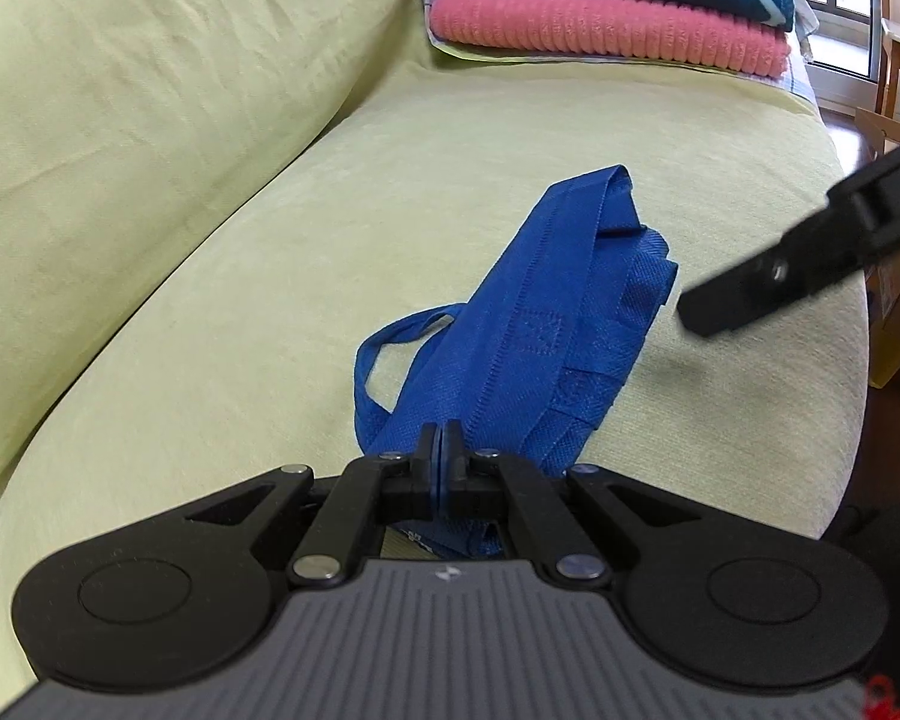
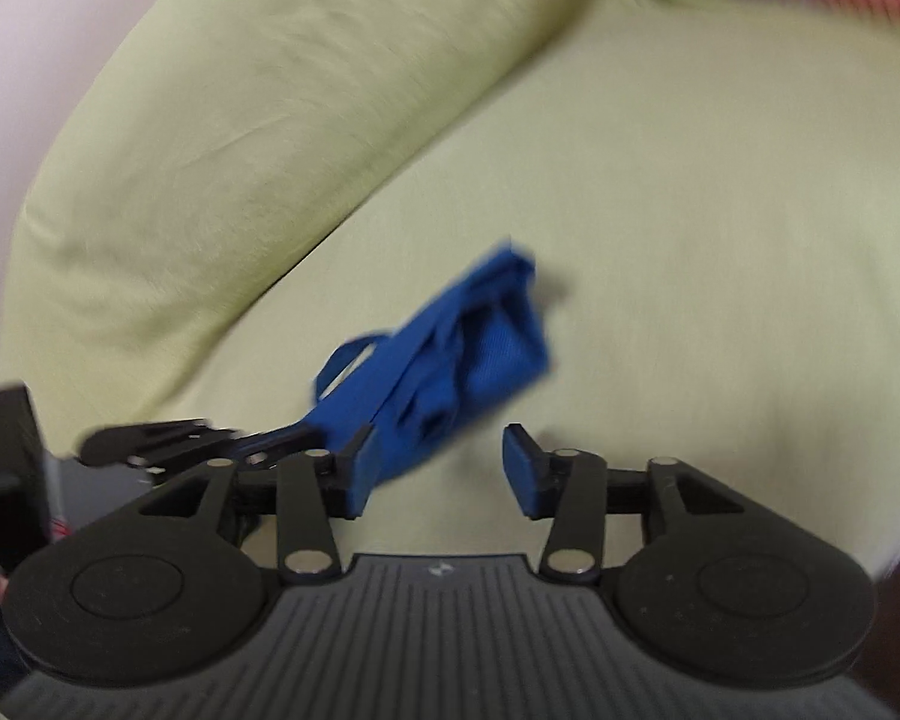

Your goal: Fold shopping bag

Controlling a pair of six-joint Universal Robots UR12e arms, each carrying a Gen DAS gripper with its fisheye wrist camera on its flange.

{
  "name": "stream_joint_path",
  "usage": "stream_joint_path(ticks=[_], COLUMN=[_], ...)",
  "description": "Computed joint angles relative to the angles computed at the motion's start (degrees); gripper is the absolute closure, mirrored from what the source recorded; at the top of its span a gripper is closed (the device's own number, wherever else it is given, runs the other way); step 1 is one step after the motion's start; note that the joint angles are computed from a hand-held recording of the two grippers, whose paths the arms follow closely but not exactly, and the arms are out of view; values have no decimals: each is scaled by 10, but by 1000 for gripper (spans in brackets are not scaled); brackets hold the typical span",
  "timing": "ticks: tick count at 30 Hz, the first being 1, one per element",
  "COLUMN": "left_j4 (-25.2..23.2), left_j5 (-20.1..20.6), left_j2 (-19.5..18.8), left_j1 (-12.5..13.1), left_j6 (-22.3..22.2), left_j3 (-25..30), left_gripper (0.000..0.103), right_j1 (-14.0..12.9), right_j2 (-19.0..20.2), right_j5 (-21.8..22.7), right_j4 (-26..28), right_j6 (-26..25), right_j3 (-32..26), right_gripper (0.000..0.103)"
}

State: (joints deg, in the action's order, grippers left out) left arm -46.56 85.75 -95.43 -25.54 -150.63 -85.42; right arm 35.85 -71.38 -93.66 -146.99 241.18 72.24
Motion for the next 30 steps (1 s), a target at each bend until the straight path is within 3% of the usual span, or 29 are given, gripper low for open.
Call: stream_joint_path(ticks=[4,9,11,12,13,15,19,21,26,28,30], left_j4=[-1,-5,-5,-5,-4,-3,-46,-76,-167,-199,-248], left_j5=[-2,-6,-6,-5,-4,-1,-21,-43,-107,-158,-221], left_j2=[-1,-2,-3,-4,-4,-5,-8,-11,-36,-49,-67], left_j1=[1,1,1,1,0,0,8,20,55,71,88], left_j6=[2,3,3,4,4,4,7,-19,-76,-100,-118], left_j3=[1,4,5,5,5,6,27,45,95,111,132], left_gripper=[103,103,103,103,103,103,103,87,67,52,50], right_j1=[0,5,7,9,12,16,12,5,1,1,0], right_j2=[16,41,52,59,66,80,90,86,83,85,82], right_j5=[13,-33,-49,-60,-72,-91,-82,-60,-41,-43,-39], right_j4=[-16,-27,3,33,65,121,129,116,98,96,89], right_j6=[65,125,131,120,107,53,-46,-74,-97,-103,-106], right_j3=[-9,-34,-57,-74,-94,-128,-143,-134,-125,-126,-121], right_gripper=[46,44,44,47,62,64,66,67,67,67,68])
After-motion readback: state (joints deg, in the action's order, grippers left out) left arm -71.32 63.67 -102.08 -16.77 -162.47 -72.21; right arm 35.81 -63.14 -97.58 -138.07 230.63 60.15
